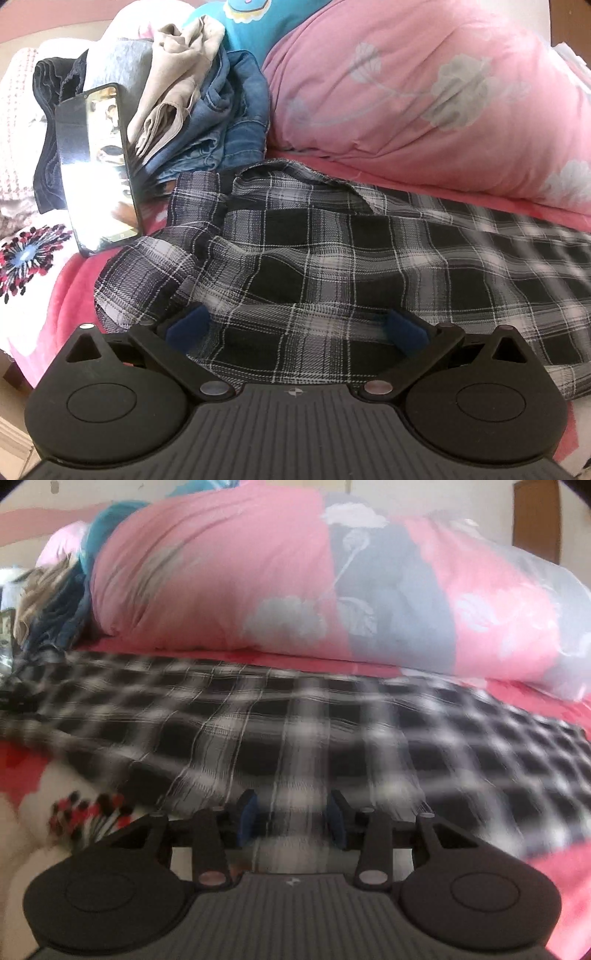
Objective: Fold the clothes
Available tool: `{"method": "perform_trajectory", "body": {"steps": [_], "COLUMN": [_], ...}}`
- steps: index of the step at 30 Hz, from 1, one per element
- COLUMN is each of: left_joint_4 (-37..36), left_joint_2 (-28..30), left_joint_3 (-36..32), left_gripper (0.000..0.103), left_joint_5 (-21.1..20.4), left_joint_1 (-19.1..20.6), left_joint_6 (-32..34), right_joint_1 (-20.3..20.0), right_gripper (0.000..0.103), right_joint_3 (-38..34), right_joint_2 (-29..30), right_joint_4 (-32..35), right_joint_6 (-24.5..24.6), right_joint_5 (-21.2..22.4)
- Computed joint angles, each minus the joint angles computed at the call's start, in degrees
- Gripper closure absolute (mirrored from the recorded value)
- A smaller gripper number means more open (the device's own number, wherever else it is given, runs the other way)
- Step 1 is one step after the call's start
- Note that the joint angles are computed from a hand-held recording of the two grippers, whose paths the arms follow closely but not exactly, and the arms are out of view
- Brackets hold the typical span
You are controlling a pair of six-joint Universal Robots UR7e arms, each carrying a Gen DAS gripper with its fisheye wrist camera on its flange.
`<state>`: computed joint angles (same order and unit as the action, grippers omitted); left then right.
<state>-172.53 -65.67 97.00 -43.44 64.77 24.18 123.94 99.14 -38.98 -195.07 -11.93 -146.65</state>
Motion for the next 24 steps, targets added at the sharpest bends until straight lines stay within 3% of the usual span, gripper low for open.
{"method": "perform_trajectory", "body": {"steps": [2,4,6,9,12,14,16,20,24], "left_joint_4": [-0.29,-0.4,0.25,1.5,1.48,1.05,0.82,-0.03,0.45], "left_joint_2": [0.02,-0.1,-0.19,-0.22,-0.26,-0.3,-0.24,-0.15,-0.29], "left_joint_3": [0.09,0.23,0.13,-0.25,-0.18,0.04,0.02,0.25,0.28], "left_gripper": [0.0,0.0,0.0,0.0,0.0,0.0,0.0,0.0,0.0], "left_joint_5": [-0.26,-0.62,-0.56,-0.19,-0.38,-0.63,-0.8,-0.88,-0.12], "left_joint_1": [0.05,0.14,0.07,-0.07,-0.03,0.04,0.11,0.14,-0.09], "left_joint_6": [0.47,0.73,0.35,-0.72,-0.57,0.12,0.41,1.09,0.66], "right_joint_1": [0.97,1.8,2.69,2.16,0.86,0.69,1.7,3.66,2.03], "right_gripper": [0.055,0.055,0.054,0.053,0.053,0.052,0.052,0.044,0.04], "right_joint_3": [0.7,-1.0,-4.13,-10.43,-12.8,-10.16,-5.95,-0.63,-4.72], "right_joint_2": [-2.38,-2.44,-0.32,4.18,7.03,7.51,6.76,2.17,3.88], "right_joint_4": [7.28,10.14,5.67,1.16,3.73,1.99,-3.83,-2.52,-14.3], "right_joint_6": [5.47,6.63,2.11,-3.85,-2.97,-2.69,-4.91,-3.31,-16.29], "right_joint_5": [-1.55,-2.2,-1.07,3.92,6.63,5.41,4.66,2.87,2.62]}}
